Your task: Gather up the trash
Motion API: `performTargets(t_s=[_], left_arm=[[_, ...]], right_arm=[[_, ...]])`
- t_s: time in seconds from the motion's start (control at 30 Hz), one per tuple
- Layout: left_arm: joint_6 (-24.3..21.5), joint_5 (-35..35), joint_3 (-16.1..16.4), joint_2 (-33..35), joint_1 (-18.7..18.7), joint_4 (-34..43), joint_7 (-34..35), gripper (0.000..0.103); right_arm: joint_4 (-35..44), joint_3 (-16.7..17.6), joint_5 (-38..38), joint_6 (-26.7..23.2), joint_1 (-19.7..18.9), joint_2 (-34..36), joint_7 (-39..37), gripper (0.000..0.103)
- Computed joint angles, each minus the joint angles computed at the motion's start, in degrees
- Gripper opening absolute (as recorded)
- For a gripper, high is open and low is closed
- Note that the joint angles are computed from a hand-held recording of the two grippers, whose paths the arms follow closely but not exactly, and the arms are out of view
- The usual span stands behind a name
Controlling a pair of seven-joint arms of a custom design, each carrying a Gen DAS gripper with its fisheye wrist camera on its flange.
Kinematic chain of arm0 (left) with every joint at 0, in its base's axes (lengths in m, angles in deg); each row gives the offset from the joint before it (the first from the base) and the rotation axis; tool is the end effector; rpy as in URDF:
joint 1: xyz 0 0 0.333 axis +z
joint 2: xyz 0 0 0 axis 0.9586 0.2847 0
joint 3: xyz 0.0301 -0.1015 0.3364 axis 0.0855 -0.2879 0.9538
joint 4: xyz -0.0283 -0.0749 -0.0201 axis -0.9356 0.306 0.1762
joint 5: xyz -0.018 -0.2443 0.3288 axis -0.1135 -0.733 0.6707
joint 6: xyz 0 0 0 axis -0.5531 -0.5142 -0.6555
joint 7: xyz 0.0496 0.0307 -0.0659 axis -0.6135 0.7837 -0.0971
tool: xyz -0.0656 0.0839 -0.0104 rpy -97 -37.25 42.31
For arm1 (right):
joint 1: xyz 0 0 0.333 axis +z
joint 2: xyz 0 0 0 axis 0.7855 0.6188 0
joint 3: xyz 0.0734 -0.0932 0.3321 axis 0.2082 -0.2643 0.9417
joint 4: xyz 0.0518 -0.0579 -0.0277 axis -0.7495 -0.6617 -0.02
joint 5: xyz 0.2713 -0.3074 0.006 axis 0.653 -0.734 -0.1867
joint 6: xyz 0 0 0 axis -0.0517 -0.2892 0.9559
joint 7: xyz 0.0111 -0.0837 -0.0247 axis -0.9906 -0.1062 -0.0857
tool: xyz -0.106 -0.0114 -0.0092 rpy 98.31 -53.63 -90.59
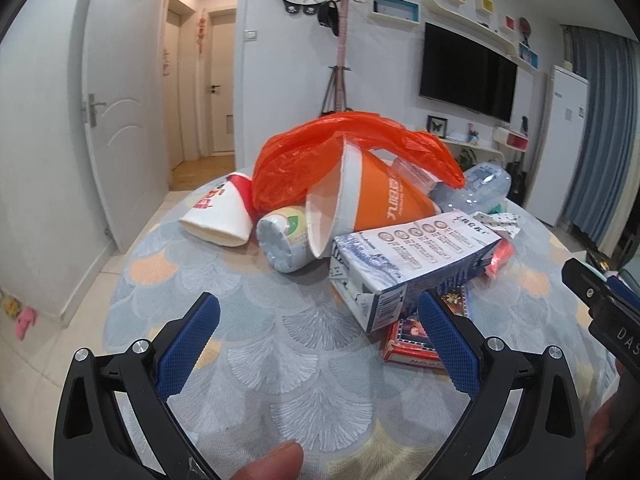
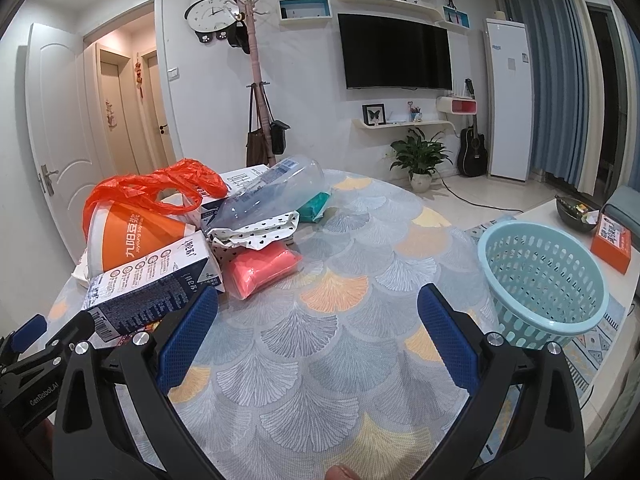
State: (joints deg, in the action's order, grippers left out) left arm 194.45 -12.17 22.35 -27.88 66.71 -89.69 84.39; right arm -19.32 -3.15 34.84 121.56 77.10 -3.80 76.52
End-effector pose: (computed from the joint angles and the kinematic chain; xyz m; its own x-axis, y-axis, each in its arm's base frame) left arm 0.5139 -0.1956 0.5643 0.4682 -0.8815 0.0613 -0.4447 -0.2950 -0.8457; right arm 0.6052 0.3530 0.5521 0.2998 -0.9323 -0.2023 -0.5075 0.0237 -0.8613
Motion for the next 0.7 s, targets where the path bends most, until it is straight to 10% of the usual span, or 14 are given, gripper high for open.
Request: performTargets(t_s=[0.57, 0.7], left_arm=[[7.9, -18.9, 3.8, 9.5, -0.1, 10.9, 43.4, 0.096], [3.4, -21.0, 3.7, 14.1, -0.6, 16.1, 53.0, 0.096]], right_arm=[[-2.2, 4.2, 8.2, 2.0, -4.2, -0.6, -6.1, 0.095], [-2.9, 9.0, 13.6, 1.9, -8.3, -0.6, -11.2, 0.095]])
